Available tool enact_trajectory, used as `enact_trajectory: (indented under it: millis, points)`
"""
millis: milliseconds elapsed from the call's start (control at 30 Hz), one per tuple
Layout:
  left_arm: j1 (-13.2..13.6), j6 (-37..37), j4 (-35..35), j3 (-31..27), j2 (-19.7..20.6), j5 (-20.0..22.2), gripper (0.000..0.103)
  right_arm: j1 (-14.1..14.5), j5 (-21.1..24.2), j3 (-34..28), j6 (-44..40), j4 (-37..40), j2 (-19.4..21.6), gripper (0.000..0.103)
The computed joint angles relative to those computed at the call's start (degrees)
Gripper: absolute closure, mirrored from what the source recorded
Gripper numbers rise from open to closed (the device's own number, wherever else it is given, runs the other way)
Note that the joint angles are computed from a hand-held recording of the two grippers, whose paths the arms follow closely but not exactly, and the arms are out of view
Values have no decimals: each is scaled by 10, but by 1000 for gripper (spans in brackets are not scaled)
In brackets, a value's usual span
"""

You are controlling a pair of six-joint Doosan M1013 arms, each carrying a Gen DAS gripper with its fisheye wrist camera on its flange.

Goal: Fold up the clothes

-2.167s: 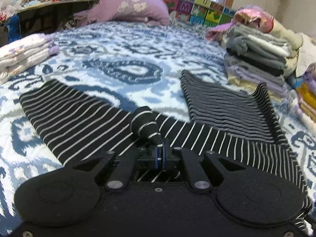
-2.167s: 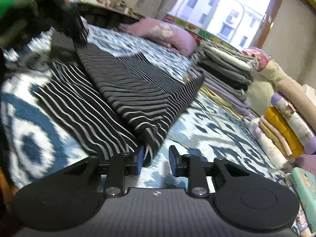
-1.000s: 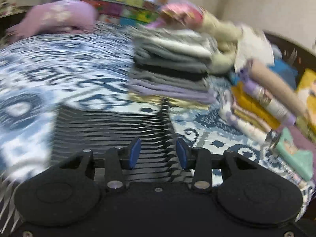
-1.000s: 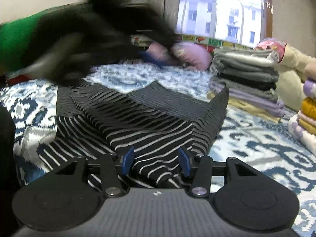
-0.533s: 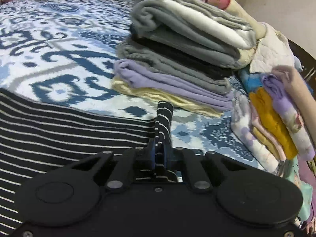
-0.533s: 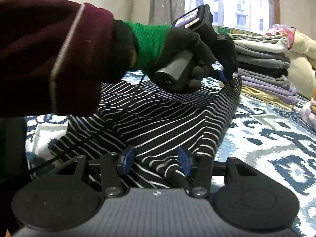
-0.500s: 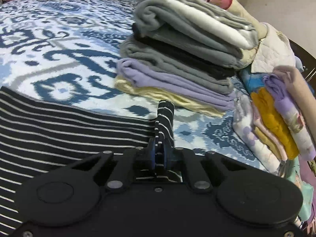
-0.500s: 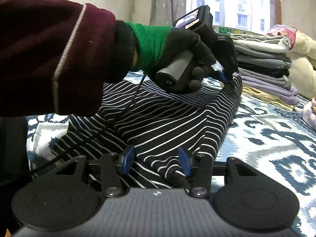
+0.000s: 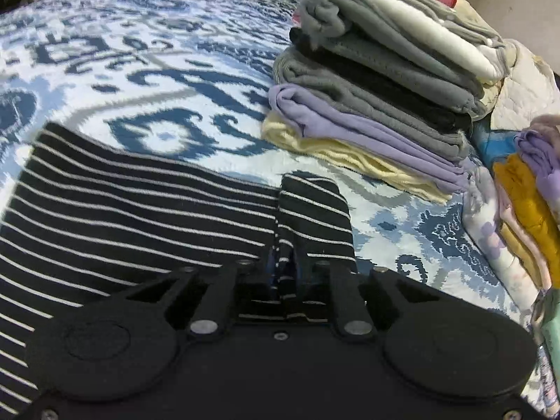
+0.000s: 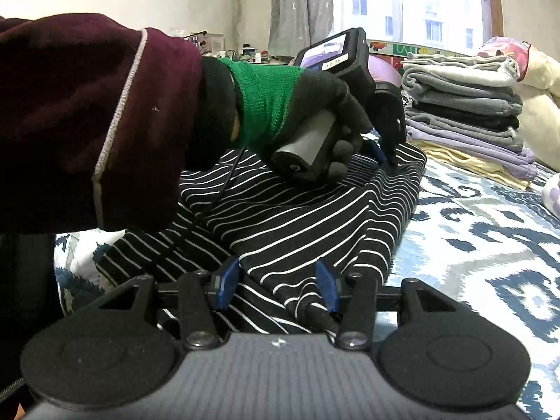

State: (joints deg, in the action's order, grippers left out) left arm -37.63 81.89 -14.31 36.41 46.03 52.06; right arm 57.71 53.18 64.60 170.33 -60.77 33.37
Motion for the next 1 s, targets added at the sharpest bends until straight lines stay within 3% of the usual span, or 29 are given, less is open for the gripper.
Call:
enact_trajectory:
  millis: [133,200,333,433,567,767,867,1000]
  points:
    - [-9,5,55,41,-30,-66,91,-1,-4,4,3,-2,-2,53]
    - [-10,54,32,37,-31,-77,91,-2,-6,5,4,-2,-2,53]
    - [-18,105,25,-29,4,-28,91,-2,-8,6,7,-2,-3,53]
    - [-22,61,86,-143,75,75,94,-4,-12,7,7,0,-3,53]
    - [-10,38,51,-181,96,86,97,-4,-14,7,4,4,-3,53]
    - [-4,127,-15,-60,23,-3,96,-3,-14,8,8,2,-3,53]
    - [-5,188,-51,-31,8,3,96,-3,-15,8,9,1,-4,53]
    - [-21,137,58,-52,33,25,96,-4,-24,10,6,7,-5,53]
